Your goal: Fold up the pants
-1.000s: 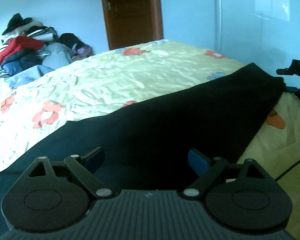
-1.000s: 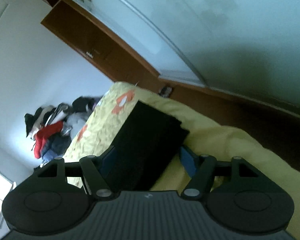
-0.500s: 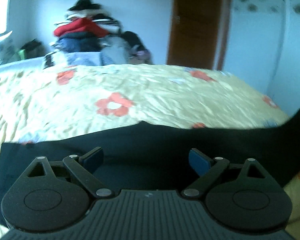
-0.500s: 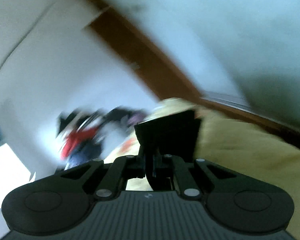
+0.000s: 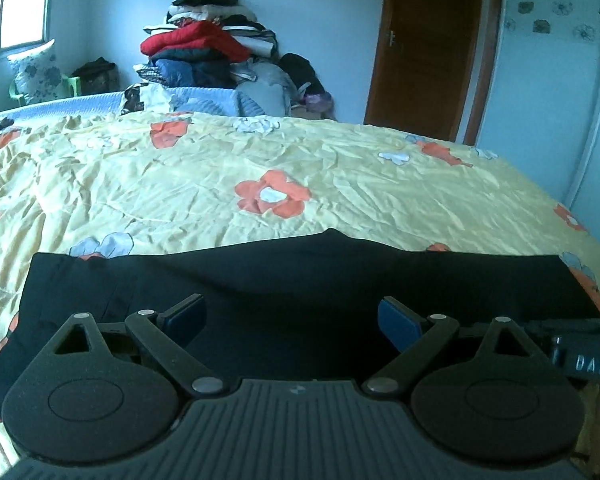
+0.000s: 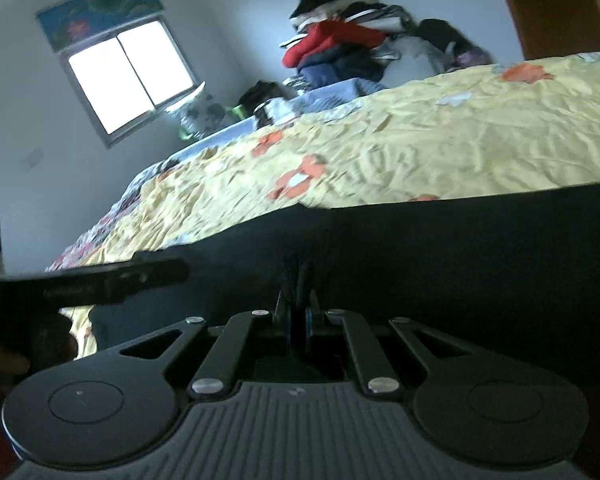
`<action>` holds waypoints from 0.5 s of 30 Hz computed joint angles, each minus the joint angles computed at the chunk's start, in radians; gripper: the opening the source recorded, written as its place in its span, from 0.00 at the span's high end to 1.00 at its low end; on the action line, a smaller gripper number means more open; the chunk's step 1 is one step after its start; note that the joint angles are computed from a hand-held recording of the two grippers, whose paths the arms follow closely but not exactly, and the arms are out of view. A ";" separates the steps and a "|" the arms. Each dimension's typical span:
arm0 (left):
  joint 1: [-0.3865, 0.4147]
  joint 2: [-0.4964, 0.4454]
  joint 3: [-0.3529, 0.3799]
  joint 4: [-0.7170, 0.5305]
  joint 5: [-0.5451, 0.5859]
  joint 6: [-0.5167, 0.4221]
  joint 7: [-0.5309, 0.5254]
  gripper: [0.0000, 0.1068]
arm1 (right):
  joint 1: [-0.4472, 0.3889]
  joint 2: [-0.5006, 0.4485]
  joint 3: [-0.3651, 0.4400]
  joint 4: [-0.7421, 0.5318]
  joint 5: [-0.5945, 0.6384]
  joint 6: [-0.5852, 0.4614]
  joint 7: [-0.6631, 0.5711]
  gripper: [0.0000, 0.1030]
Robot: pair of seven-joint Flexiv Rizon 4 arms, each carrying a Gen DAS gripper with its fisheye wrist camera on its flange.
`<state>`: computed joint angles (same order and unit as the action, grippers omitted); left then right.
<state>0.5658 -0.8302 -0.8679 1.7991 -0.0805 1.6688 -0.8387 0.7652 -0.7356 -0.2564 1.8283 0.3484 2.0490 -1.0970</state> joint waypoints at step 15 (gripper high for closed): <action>-0.075 0.021 0.041 -0.032 -0.054 -0.038 0.011 0.09 | -0.073 0.069 0.080 0.089 -0.161 0.058 -0.037 0.77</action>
<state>0.4908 -0.8091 -0.8271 1.7674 -0.1349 1.6313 -0.8275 0.6919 -0.6670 -0.1767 1.9174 0.1872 2.1067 -1.1337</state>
